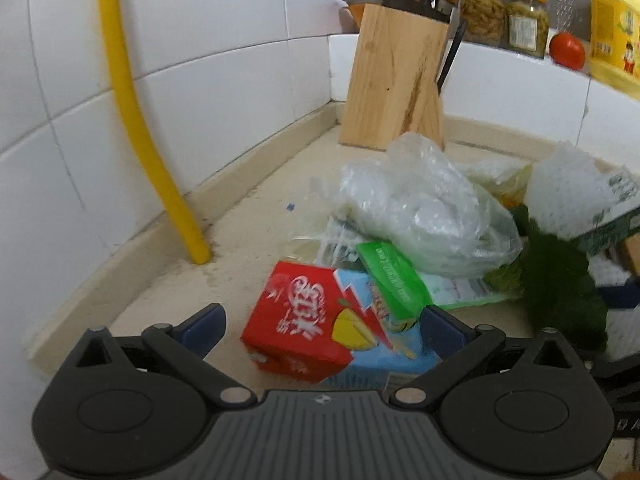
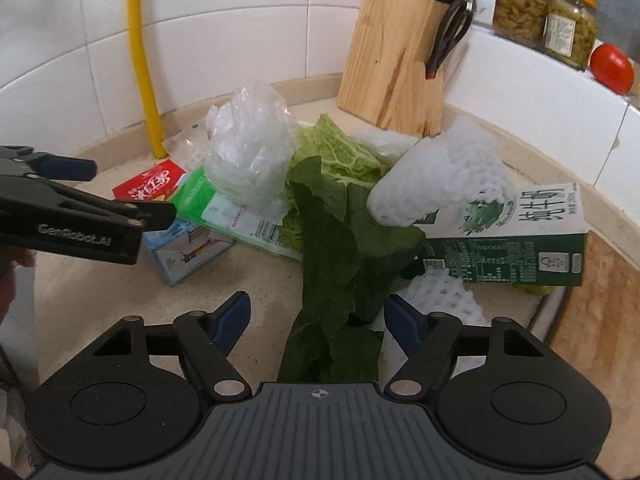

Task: Collect trash
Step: 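Grasp the red-blue iced tea carton with the left tool while the right tool grasps the green leaf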

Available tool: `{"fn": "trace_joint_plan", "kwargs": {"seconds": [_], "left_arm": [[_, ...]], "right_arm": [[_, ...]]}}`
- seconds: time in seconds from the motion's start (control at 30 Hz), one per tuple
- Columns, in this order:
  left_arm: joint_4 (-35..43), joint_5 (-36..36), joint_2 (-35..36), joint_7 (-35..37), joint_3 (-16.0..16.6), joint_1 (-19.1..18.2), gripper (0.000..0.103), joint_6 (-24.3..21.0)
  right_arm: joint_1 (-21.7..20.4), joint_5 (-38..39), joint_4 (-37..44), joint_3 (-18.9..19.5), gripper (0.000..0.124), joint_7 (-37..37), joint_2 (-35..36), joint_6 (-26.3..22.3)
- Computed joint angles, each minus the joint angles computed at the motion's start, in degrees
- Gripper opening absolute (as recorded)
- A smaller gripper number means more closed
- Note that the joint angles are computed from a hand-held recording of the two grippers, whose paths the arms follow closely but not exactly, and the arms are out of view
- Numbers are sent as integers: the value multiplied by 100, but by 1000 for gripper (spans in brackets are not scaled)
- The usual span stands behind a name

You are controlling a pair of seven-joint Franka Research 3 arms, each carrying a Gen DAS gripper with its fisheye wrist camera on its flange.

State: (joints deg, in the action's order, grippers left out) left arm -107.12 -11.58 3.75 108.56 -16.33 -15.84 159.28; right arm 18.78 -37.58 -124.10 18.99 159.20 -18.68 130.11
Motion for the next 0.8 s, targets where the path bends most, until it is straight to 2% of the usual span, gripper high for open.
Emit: {"fn": "trace_joint_plan", "kwargs": {"seconds": [0.17, 0.27, 0.37, 0.57, 0.67, 0.7, 0.77, 0.8], "left_arm": [[394, -685, 216, 453, -96, 113, 100, -524], [383, -719, 202, 730, -124, 108, 100, -558], [482, -999, 217, 1195, -168, 129, 100, -806], [377, -7, 241, 1025, -96, -62, 99, -571], [124, -137, 28, 1220, -126, -43, 95, -539], [23, -255, -81, 1313, -124, -43, 94, -562], [-148, -580, -293, 1486, -78, -63, 91, -636], [-218, -700, -387, 1512, -40, -87, 91, -685]], "right_arm": [[10, 150, -58, -109, 78, -225, 38, 205], [-24, 182, -80, -126, 78, -282, 50, 290], [-57, 215, -119, -138, 79, -278, 41, 383], [-110, 201, -82, -152, 75, -381, 145, 476], [-94, 229, -95, -159, 54, -395, 108, 428], [-74, 310, -109, -189, 42, -450, 94, 448], [-53, 511, -168, -231, 37, -508, 47, 511], [-38, 600, -205, -240, 30, -549, 2, 533]]}}
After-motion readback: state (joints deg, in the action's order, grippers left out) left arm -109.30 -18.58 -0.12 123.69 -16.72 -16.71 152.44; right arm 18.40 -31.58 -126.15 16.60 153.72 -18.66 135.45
